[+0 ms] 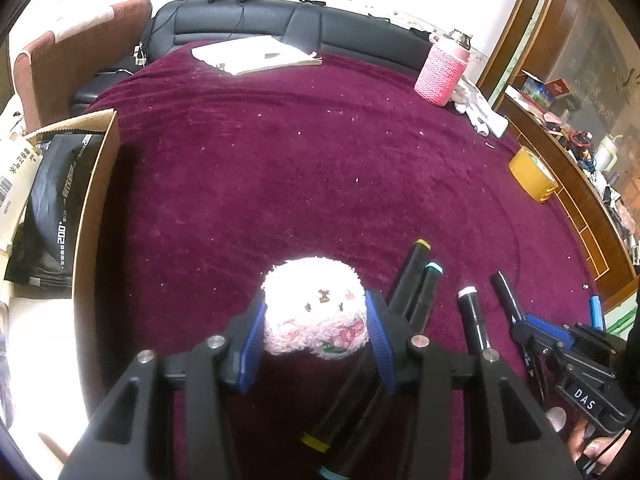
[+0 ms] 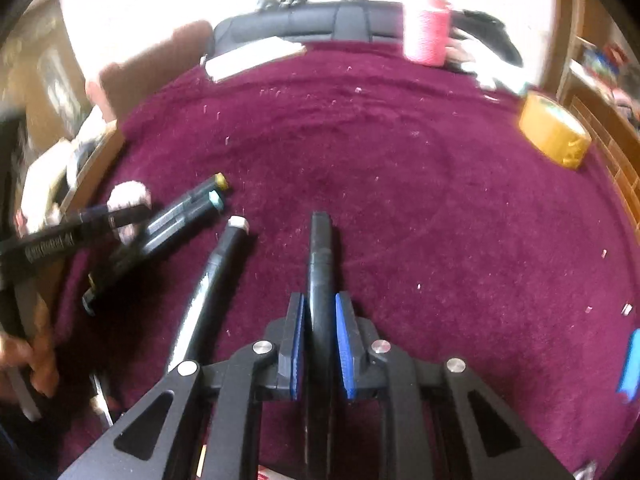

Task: Organize objects
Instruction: 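Grasp a black marker lying on the carpet with the right gripper, then carry the pink toy and black marker over the cardboard tray with both grippers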

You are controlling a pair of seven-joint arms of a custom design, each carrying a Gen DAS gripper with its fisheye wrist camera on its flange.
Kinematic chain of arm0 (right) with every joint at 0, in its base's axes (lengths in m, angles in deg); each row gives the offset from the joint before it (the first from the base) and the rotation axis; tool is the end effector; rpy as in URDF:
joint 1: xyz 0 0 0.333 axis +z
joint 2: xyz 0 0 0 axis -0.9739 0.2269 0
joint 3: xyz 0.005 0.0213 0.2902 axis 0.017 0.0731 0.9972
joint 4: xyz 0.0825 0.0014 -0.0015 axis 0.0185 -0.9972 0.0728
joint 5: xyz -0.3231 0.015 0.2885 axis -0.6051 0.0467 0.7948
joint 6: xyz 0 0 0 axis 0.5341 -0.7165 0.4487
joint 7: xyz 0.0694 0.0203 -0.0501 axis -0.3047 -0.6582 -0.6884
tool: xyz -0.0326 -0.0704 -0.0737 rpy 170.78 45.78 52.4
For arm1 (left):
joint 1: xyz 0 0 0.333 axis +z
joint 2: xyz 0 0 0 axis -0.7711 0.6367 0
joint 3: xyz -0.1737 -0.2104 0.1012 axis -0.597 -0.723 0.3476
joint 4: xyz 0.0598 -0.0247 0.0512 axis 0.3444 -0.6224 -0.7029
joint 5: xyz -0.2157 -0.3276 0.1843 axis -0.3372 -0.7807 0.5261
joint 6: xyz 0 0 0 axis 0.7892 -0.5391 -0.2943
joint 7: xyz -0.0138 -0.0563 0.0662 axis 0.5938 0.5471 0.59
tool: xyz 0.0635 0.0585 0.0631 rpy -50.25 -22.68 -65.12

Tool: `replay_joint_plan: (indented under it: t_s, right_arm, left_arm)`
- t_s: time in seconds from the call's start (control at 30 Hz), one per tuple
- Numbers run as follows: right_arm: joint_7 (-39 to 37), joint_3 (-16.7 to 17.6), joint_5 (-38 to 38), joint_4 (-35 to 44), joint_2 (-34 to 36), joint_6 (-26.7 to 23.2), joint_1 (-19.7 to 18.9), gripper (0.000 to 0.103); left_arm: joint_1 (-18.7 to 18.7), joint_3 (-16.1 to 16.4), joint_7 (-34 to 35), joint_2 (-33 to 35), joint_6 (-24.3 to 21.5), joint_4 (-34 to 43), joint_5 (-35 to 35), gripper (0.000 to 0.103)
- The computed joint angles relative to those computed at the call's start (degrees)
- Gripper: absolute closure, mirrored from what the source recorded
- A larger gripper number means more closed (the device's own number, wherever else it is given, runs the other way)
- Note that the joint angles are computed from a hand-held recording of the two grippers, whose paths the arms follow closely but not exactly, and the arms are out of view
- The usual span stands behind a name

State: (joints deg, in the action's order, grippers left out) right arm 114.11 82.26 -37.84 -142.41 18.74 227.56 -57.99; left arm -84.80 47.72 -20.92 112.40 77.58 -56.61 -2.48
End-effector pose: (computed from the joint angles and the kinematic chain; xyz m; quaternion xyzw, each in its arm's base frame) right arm 0.6466 0.2954 0.3374 -0.8148 0.5015 -0.1371 0.2565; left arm 0.6509 -0.4690 0.3168 -0.7346 0.5934 -0.2849 0.1641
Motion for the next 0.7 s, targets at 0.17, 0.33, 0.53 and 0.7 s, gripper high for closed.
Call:
replay_joint_plan:
  t_s: [0.17, 0.33, 0.53, 0.7]
  right_arm:
    - [-5.30, 2.87, 4.98, -3.23, -2.22, 0.13, -3.20, 0.087]
    - [-14.18, 9.90, 20.66, -5.61, -3.55, 6.97, -9.76, 0.087]
    - [-22.32, 13.72, 32.78, -5.37, -3.26, 9.23, -12.74, 0.087]
    - [-22.90, 12.07, 35.95, -4.39, -2.78, 8.79, -11.28, 0.087]
  left_arm:
    - [0.12, -0.08, 0.38, -0.09, 0.14, -0.21, -0.13, 0.058]
    - [-0.08, 0.11, 0.39, -0.01, 0.35, -0.14, 0.20, 0.058]
    - [-1.31, 2.30, -4.27, -2.05, 4.55, -3.06, 3.62, 0.059]
    - [-1.01, 1.79, -4.08, -1.81, 5.08, -2.62, 3.82, 0.059]
